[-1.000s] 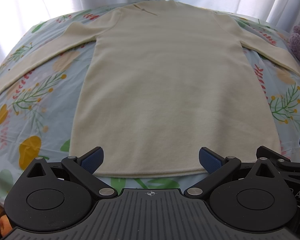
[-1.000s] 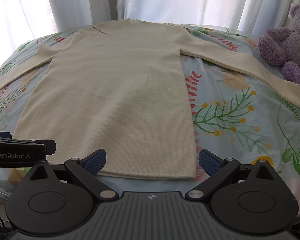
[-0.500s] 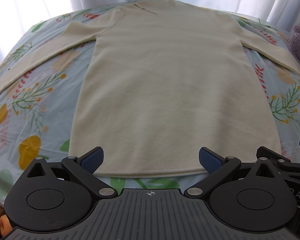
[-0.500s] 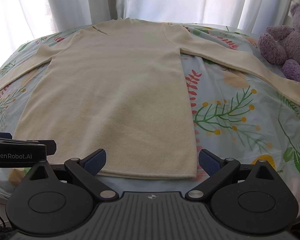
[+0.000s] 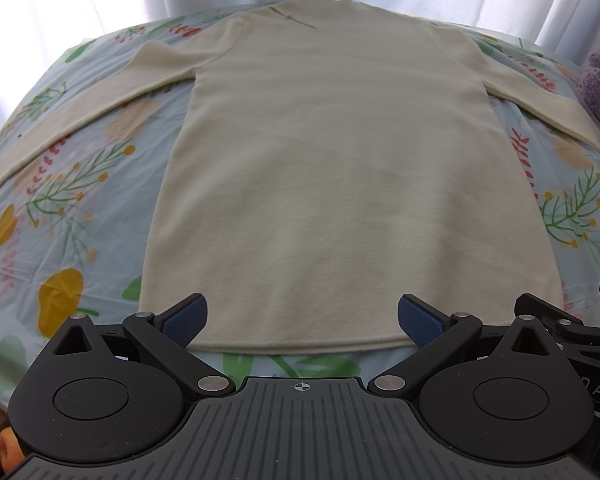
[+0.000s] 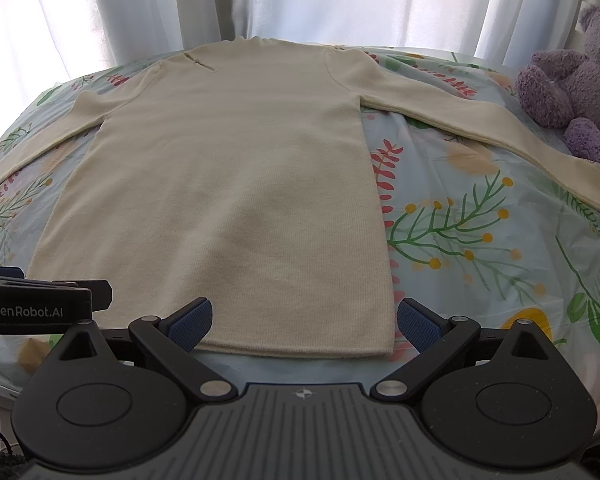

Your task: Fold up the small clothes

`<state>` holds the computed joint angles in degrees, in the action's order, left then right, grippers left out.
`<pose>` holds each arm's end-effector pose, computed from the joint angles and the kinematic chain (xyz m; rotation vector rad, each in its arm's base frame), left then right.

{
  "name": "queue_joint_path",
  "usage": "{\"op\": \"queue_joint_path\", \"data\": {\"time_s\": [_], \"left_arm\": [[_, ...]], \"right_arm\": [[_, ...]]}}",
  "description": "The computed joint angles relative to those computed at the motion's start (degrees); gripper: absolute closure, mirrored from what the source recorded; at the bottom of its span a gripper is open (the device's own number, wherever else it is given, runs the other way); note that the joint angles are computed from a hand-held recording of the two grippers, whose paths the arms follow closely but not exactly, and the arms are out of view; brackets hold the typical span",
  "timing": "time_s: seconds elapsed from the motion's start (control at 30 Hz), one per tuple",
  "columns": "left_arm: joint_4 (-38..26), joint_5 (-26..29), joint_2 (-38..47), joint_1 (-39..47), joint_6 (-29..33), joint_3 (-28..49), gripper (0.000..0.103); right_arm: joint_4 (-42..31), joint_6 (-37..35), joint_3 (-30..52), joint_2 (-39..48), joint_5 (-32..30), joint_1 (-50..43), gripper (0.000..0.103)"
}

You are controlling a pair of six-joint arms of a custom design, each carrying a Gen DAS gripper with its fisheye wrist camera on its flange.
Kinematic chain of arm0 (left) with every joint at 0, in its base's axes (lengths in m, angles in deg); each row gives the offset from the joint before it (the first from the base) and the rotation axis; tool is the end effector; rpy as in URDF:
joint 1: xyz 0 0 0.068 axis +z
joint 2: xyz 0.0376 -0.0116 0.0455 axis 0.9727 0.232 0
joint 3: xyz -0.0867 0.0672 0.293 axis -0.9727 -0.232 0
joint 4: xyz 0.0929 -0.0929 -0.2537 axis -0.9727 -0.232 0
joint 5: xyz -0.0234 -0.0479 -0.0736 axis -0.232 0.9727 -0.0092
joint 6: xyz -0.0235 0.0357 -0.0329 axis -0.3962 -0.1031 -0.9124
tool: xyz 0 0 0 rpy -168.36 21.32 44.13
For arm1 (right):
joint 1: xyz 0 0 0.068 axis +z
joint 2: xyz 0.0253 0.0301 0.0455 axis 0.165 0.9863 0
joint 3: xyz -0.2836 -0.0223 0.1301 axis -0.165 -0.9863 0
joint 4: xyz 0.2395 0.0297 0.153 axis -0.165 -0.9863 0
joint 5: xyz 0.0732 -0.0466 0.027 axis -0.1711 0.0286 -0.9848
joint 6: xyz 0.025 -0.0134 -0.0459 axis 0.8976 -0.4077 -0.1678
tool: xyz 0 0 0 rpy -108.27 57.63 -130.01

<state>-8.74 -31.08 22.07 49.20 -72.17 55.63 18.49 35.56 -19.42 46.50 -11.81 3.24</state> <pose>0.2961 -0.1485 0.1688 0.3511 2.6619 -0.0439 0.2158 -0.0255 0.1622 0.3175 2.5525 -0.0598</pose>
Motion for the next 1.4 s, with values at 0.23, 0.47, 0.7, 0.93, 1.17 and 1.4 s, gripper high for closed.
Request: {"op": "queue_joint_path", "data": {"time_s": [0.23, 0.47, 0.7, 0.93, 1.17, 1.4], "left_arm": [[0.0, 0.0, -0.1, 0.0, 0.0, -0.1, 0.000], [0.0, -0.1, -0.6, 0.1, -0.3, -0.5, 0.000], [-0.1, -0.1, -1.0, 0.2, -0.3, -0.8, 0.000], [-0.2, -0.1, -1.0, 0.2, -0.2, -0.8, 0.000], [-0.6, 0.0, -1.3, 0.4, 0.0, -0.6, 0.000], [-0.8, -0.1, -1.2, 0.5, -0.3, -0.5, 0.000]], "right_arm": [[0.0, 0.1, 0.0, -0.1, 0.1, 0.1, 0.004], [-0.2, 0.5, -0.6, -1.1, 0.2, 0.3, 0.004], [-0.6, 0.7, -0.8, -1.8, 0.1, 0.0, 0.004], [-0.5, 0.8, -1.0, -2.3, -0.4, -0.4, 0.004], [-0.1, 0.6, -1.3, -2.4, -1.1, -1.0, 0.004], [0.2, 0.5, -1.2, -2.2, -1.2, -0.7, 0.004]]}}
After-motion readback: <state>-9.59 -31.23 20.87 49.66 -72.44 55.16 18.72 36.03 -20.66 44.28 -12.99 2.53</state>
